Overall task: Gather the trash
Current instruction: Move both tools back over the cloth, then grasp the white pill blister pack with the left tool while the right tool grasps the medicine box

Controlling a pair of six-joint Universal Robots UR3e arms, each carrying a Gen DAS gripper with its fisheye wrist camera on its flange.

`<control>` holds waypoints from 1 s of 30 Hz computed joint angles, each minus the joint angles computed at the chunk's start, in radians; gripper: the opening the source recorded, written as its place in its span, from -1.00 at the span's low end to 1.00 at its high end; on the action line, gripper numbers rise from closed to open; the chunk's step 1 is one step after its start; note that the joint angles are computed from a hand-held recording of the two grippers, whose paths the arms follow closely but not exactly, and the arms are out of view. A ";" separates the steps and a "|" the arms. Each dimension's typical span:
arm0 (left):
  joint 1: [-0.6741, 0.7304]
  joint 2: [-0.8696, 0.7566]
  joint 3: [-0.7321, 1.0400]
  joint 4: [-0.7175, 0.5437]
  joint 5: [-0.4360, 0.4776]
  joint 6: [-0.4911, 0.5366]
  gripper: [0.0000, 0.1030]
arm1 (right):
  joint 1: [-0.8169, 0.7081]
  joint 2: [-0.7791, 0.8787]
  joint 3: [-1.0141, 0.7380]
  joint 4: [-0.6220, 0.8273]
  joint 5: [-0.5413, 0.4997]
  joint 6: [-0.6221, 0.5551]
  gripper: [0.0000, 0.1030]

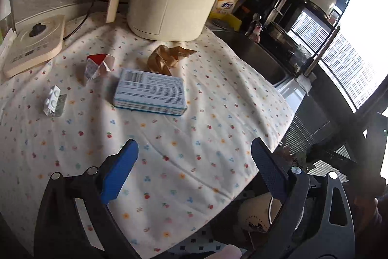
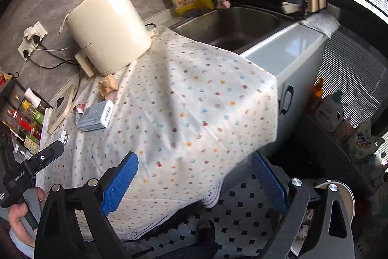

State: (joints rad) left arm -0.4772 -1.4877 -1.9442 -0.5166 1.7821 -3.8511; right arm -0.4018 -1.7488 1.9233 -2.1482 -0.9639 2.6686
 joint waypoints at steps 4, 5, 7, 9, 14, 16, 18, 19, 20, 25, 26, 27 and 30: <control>0.143 0.148 -0.135 0.008 -0.073 0.071 0.81 | 0.165 0.121 -0.066 -0.153 -0.031 0.098 0.84; 0.187 0.189 -0.169 0.008 -0.101 0.095 0.81 | 0.211 0.159 -0.092 -0.187 -0.051 0.120 0.84; 0.270 0.266 -0.223 -0.007 -0.149 0.146 0.81 | 0.284 0.230 -0.152 -0.225 -0.074 0.149 0.84; 0.347 0.336 -0.261 -0.038 -0.191 0.196 0.81 | 0.353 0.301 -0.218 -0.247 -0.098 0.174 0.84; 0.576 0.539 -0.363 -0.134 -0.328 0.312 0.81 | 0.486 0.441 -0.363 -0.276 -0.124 0.188 0.84; 0.661 0.615 -0.395 -0.183 -0.378 0.350 0.81 | 0.531 0.490 -0.428 -0.260 -0.128 0.186 0.83; 0.749 0.692 -0.424 -0.242 -0.432 0.390 0.81 | 0.571 0.547 -0.507 -0.233 -0.131 0.172 0.77; 0.788 0.728 -0.435 -0.272 -0.457 0.410 0.81 | 0.587 0.575 -0.544 -0.214 -0.129 0.166 0.70; 0.826 0.761 -0.446 -0.303 -0.480 0.431 0.81 | 0.602 0.608 -0.592 -0.189 -0.128 0.162 0.65; 1.069 0.976 -0.473 -0.547 -0.632 0.584 0.81 | 0.648 0.750 -0.803 -0.060 -0.081 0.143 0.57; 1.117 1.011 -0.473 -0.598 -0.659 0.615 0.81 | 0.654 0.772 -0.835 -0.041 -0.077 0.138 0.57; 1.170 1.057 -0.473 -0.663 -0.686 0.649 0.81 | 0.664 0.798 -0.874 -0.023 -0.081 0.137 0.57; 1.295 1.154 -0.465 -0.822 -0.745 0.736 0.81 | 0.691 0.874 -0.988 0.025 -0.105 0.140 0.57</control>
